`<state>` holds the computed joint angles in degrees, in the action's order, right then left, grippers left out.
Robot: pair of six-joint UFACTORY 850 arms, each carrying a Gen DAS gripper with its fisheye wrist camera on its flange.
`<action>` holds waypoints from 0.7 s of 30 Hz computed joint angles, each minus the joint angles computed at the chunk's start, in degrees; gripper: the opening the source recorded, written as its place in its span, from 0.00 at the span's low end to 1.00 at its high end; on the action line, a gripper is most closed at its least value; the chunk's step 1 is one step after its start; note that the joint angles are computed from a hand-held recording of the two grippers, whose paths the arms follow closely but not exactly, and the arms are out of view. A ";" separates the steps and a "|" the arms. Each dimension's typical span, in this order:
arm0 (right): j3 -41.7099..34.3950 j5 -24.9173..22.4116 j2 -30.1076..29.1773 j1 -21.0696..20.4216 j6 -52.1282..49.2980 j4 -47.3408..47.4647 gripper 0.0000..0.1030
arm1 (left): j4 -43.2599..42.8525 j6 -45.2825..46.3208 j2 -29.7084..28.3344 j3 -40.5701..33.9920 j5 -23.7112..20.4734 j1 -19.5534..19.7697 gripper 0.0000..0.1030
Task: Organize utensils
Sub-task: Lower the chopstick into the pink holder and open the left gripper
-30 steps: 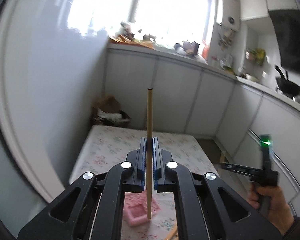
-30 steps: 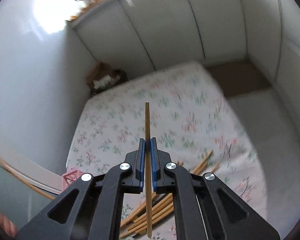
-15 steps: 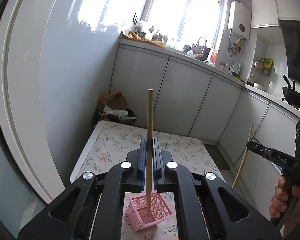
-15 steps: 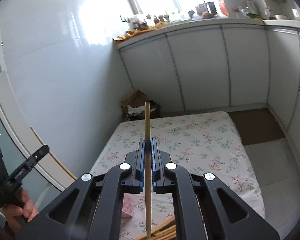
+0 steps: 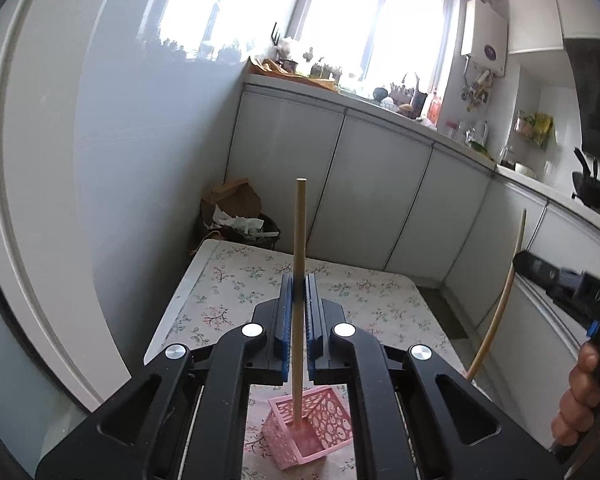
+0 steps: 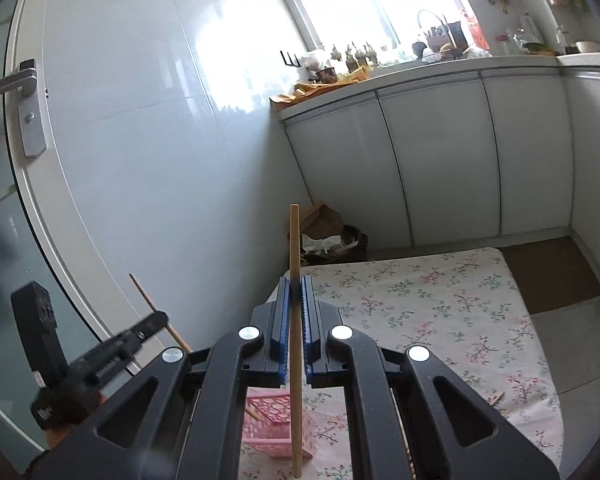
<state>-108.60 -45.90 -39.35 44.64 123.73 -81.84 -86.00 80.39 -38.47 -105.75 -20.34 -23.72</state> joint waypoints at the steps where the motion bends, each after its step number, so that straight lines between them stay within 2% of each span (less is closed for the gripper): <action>1: -0.55 0.10 -0.41 -0.06 0.16 -0.15 0.05 | 1.03 -0.83 -0.20 -0.23 -0.05 -0.11 0.05; 6: -3.49 -0.63 -2.47 0.06 0.87 -1.58 0.05 | 8.52 -5.49 -1.17 -1.55 0.66 -0.87 0.05; 10: -5.76 0.01 -4.16 -0.45 2.43 -2.08 0.05 | 24.03 -18.62 -3.52 -5.02 -2.10 -1.26 0.06; 11: -6.52 0.11 -4.71 -0.57 2.66 -2.03 0.05 | 25.69 -19.85 -3.73 -5.32 -1.92 -1.39 0.07; 12: -8.11 0.10 -5.73 -0.74 1.93 -1.42 0.05 | 27.49 -21.36 -3.91 -5.57 -1.76 -1.48 0.18; 13: -9.57 0.16 -6.67 -0.85 1.01 -0.85 0.05 | 28.13 -22.02 -4.07 -5.85 -2.08 -1.44 0.29; 15: -13.14 -0.77 -8.93 -0.89 -2.41 1.28 0.05 | 26.62 -20.96 -3.82 -5.54 -2.26 -1.15 0.39; 18: -19.14 -2.87 -12.78 -0.83 -8.46 4.35 0.06 | 23.41 -20.06 -3.45 -5.50 -3.25 -0.32 0.39; 21: -21.27 -3.68 -14.70 -0.80 -8.77 4.18 0.06 | 22.27 -22.62 -3.63 -6.08 -4.85 0.59 0.39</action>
<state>-129.87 -49.58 -54.04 43.84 114.95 -77.66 -63.73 57.77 -42.10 -111.83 -25.18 -23.13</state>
